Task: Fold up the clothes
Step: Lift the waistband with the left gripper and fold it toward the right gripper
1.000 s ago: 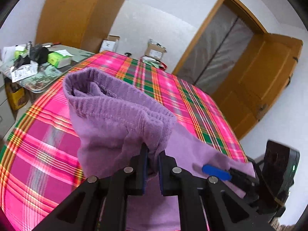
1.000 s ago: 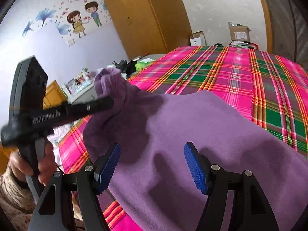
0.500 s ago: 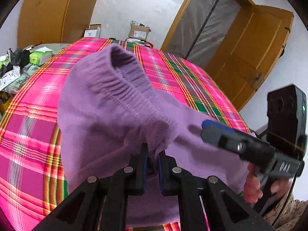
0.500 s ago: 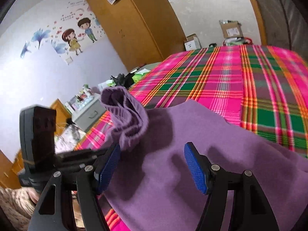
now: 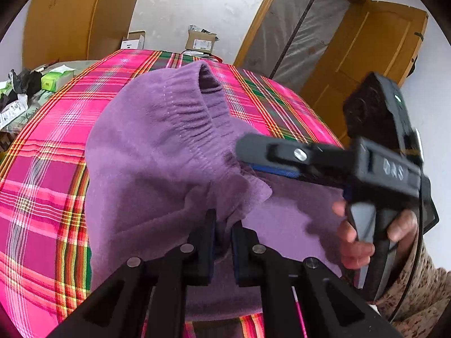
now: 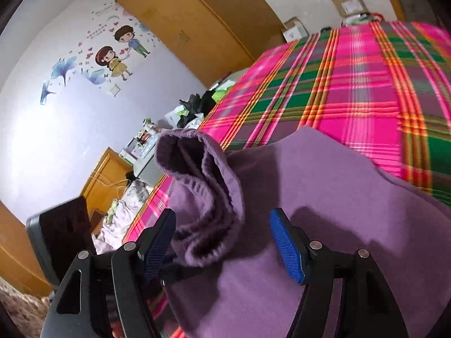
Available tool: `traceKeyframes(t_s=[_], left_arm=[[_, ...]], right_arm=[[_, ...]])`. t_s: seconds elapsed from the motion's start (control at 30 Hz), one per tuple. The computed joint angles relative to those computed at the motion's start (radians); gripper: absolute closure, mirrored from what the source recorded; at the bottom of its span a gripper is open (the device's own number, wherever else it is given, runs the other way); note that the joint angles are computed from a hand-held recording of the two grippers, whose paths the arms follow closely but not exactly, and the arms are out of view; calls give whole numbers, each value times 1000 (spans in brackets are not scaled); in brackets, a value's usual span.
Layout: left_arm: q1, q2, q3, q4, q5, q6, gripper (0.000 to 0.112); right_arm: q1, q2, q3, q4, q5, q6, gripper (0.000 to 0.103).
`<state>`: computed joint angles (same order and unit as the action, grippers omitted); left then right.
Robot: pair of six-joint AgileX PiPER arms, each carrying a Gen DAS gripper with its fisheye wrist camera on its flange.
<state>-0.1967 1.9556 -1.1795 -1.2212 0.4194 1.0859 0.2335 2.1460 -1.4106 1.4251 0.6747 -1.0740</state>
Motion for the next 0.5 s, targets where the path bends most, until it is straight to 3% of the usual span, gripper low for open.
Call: traceKeyframes(t_s=[0.1,0.37,0.43,0.5], left_arm=[[6,-4,13,-21,6,29,103],[52,-8,40,-92,67,102,103],[73,-9,45,-98,98,109,103],[91,-15,55,-119,123,133,102]], right_arm=[[7,55,-94,-73,40,109,32],[45,140,-236,-203,48,228,32],[47,153,-252,-213,48,244,37],[46,152,-250,-220,43,250,52]])
